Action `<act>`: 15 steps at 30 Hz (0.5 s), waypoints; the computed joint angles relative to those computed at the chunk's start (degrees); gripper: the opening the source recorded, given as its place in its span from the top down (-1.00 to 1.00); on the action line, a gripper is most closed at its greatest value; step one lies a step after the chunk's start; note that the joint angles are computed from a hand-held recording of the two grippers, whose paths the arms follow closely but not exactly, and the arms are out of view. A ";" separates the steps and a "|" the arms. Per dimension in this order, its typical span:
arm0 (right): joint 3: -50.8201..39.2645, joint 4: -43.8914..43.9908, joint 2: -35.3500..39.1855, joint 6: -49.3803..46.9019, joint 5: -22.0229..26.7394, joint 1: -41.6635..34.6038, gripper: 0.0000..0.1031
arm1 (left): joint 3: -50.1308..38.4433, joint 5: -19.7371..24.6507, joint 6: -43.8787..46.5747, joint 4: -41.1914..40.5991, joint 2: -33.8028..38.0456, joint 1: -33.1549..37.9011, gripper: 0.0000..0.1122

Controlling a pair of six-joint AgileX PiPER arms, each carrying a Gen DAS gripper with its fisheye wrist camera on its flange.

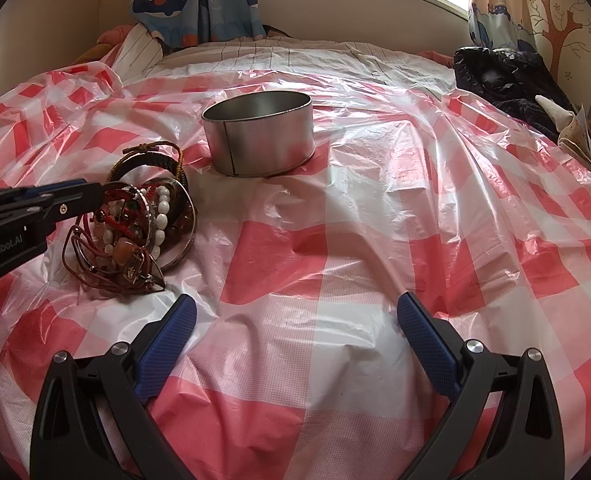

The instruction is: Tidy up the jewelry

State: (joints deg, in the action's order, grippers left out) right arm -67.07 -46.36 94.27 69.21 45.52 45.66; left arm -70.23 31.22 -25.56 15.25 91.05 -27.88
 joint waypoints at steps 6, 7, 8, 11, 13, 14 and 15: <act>-0.02 0.63 -0.01 -0.69 -0.24 -0.41 -0.87 | 1.01 -1.17 12.66 -14.42 -1.54 2.88 0.99; 0.06 0.70 -0.09 -0.76 -0.30 -0.47 -0.87 | 1.22 -1.20 13.31 -15.02 -1.93 2.92 1.00; 0.02 0.67 -0.06 -0.72 -0.27 -0.44 -0.87 | 1.41 -1.34 14.20 -16.15 -2.39 3.14 1.00; 0.02 0.77 -0.06 -0.72 -0.34 -0.44 -0.87 | 2.24 -1.38 18.87 -22.29 -4.67 5.08 1.00; -0.29 0.94 0.19 -0.97 -0.34 -0.57 -0.87 | 3.04 -1.20 24.05 -29.14 -6.32 7.66 1.00; -0.29 0.90 0.19 -0.97 -0.28 -0.55 -0.87 | 3.33 -1.06 25.73 -31.68 -6.79 8.85 1.00; -0.29 0.90 0.19 -0.97 -0.28 -0.55 -0.87 | 3.34 -0.79 26.41 -32.75 -6.96 9.79 1.00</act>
